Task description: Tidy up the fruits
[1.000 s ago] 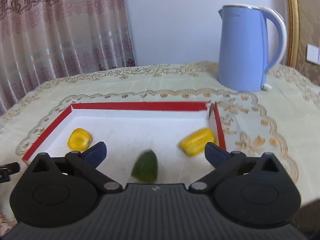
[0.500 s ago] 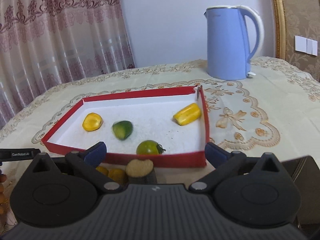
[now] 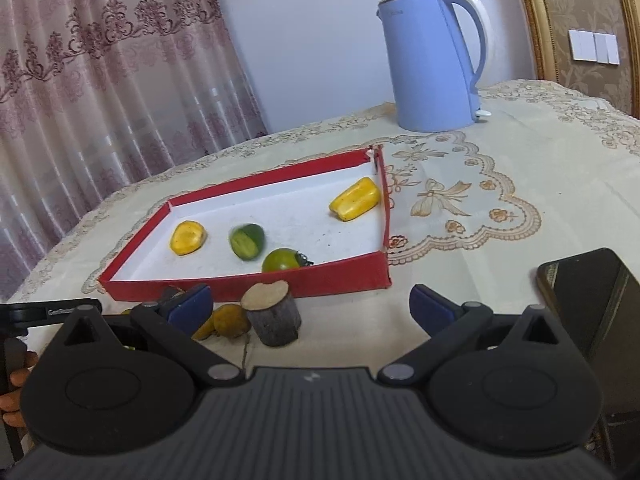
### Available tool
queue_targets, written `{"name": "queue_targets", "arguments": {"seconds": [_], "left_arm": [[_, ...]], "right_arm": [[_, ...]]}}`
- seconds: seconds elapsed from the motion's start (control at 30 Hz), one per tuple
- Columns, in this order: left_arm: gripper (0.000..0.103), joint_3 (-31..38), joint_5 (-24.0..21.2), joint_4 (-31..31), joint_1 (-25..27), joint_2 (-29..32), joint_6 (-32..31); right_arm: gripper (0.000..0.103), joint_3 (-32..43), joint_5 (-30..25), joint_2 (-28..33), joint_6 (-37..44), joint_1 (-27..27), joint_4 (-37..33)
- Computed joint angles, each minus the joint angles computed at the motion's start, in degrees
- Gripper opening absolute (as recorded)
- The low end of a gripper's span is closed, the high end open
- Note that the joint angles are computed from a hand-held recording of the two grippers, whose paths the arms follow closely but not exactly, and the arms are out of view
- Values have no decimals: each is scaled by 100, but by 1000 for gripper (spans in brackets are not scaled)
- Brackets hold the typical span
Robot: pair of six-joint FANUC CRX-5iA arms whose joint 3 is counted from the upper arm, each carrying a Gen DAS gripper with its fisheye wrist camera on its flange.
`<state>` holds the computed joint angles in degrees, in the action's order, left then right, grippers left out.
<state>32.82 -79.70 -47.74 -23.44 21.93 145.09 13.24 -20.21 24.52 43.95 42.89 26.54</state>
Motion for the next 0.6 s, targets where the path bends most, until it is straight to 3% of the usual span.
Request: {"name": "queue_targets", "arguments": {"seconds": [0.17,0.3,0.43,0.53,0.6], "left_arm": [[91,61,-53,-36,-52,41,-29],[91,-20,38,-16,-81,-23,-10],[91,-793,1102,533,125,-620,92],[91,-1358,2054,1311,450,-1020,-161],[91,-1490,2383,1642,557,-1092,-382]], "right_arm": [[103,-246,287,-88,15,8,192],[103,-597,569,-174,-543,-23,1040],[103,-872,749,-260,-1170,-85,1811],[103,-853,750,-265,-1080,-76,1666],[103,-795,687,-241,-968,-53,1520]]}}
